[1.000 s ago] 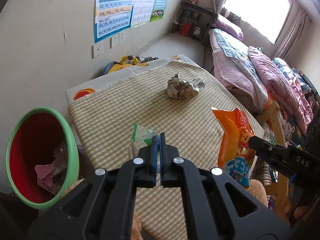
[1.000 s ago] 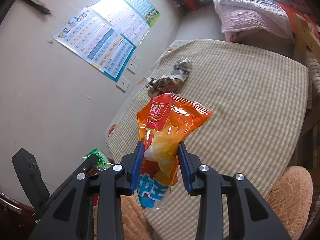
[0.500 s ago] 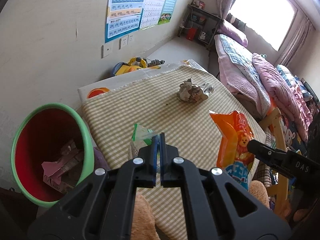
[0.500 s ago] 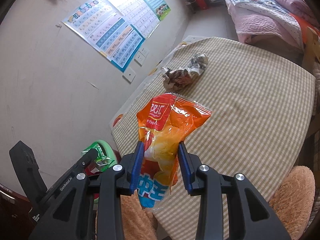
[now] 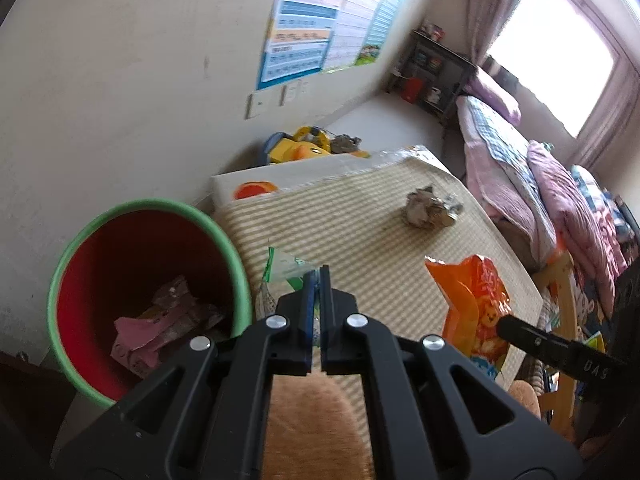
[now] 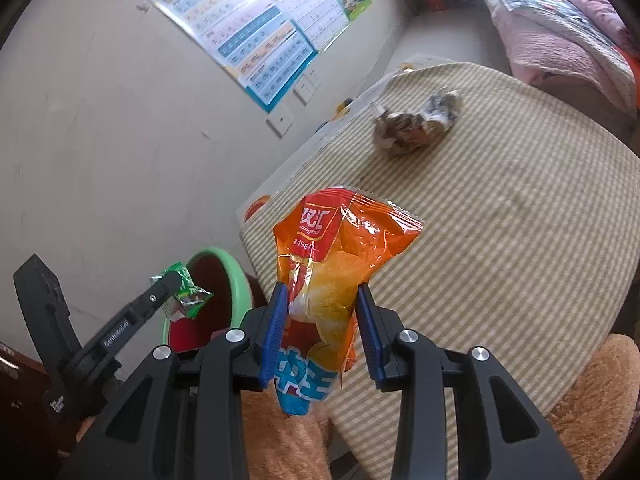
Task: Collect trash
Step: 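Open both tools over the red bin to drop wrapper and chip bag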
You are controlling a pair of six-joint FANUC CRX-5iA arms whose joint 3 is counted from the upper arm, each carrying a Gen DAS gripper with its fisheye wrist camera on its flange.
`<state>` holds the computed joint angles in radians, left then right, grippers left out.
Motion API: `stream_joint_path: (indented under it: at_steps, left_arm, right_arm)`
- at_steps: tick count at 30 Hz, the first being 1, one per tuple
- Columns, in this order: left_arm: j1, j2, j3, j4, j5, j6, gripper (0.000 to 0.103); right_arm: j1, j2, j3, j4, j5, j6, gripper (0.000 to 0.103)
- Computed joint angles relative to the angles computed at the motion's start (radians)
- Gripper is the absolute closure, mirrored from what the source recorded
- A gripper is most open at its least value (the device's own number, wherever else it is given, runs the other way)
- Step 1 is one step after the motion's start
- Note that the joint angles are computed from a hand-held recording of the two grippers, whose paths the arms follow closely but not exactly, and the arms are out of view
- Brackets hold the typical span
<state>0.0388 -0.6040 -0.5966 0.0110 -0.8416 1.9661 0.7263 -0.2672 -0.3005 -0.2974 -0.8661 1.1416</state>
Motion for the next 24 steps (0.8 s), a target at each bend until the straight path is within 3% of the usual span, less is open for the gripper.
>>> stream_joint_path:
  at_steps: [12,20,21,23,24]
  left_arm:
    - [0.272,-0.157,-0.108,0.067,-0.107,-0.147,0.102]
    - [0.478,-0.242,-0.192,0.187,-0.161,-0.326,0.102]
    - [0.512,-0.253,-0.207,0.210,-0.174,-0.356,0.102]
    - [0.558,-0.264,-0.226,0.243,-0.191,-0.398,0.102]
    - [0.575,-0.269,-0.233,0.249,-0.198,-0.413,0.102]
  right_arm:
    - [0.124,0.107,0.093,-0.010,-0.006,0.064,0.068]
    - [0.197,0.175,0.161,0.026,0.006,0.086,0.068]
    - [0.200,0.180,0.160,0.045,0.005,0.073,0.065]
    - [0.212,0.197,0.144,0.130,-0.003,0.004,0.038]
    - [0.216,0.204,0.136,0.161,-0.012,-0.020,0.035]
